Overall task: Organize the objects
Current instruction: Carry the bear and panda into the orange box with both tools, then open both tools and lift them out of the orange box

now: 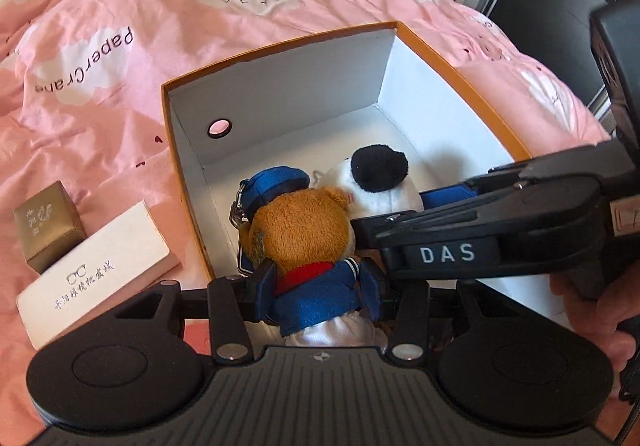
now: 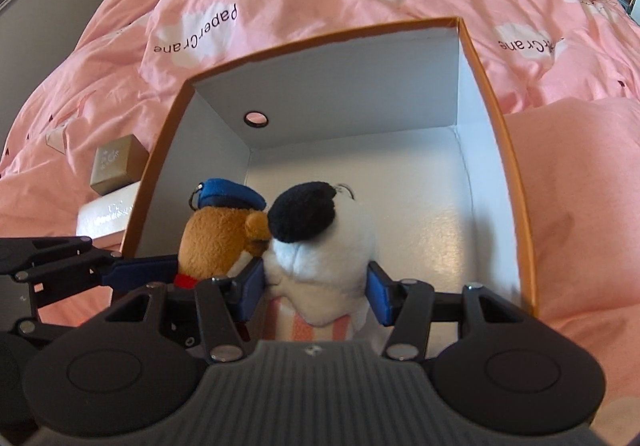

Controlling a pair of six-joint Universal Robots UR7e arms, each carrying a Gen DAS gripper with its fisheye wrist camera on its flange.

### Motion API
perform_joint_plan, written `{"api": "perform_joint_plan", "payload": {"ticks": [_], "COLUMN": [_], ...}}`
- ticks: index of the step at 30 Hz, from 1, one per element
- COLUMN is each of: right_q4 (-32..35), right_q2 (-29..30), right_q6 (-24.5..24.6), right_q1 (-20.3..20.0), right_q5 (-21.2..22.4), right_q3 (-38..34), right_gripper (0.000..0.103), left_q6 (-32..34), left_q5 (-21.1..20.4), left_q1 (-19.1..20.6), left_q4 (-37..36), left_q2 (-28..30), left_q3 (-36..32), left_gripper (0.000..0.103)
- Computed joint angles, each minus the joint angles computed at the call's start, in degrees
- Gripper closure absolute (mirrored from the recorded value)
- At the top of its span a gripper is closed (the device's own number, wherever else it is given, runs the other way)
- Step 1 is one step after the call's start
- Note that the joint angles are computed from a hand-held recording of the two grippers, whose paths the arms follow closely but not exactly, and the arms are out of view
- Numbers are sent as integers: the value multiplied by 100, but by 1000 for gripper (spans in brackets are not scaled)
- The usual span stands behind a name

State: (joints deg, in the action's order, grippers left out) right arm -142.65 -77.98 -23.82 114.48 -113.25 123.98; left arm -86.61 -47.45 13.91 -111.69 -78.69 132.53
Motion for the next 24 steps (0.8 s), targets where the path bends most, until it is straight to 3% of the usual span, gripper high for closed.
{"api": "perform_joint_plan", "payload": {"ticks": [8, 13, 19, 24], "right_q4": [-59, -98, 177, 167], "right_q2": [24, 8, -58, 5], "right_q6": [-57, -182, -11, 65], "right_q1": [-33, -1, 34, 69], "right_q5": [-35, -87, -6, -7], "right_q3": [30, 66, 25, 36], "right_gripper": [47, 47, 47, 47], "left_q6": [39, -227, -1147, -2028], "left_q5": [117, 209, 683, 801], "left_q1": [-202, -406, -844, -978], "left_q4": [288, 81, 748, 1541], "left_q2": [-6, -448, -896, -955], "left_q3": [-4, 280, 337, 169], "left_gripper": [44, 57, 57, 57]}}
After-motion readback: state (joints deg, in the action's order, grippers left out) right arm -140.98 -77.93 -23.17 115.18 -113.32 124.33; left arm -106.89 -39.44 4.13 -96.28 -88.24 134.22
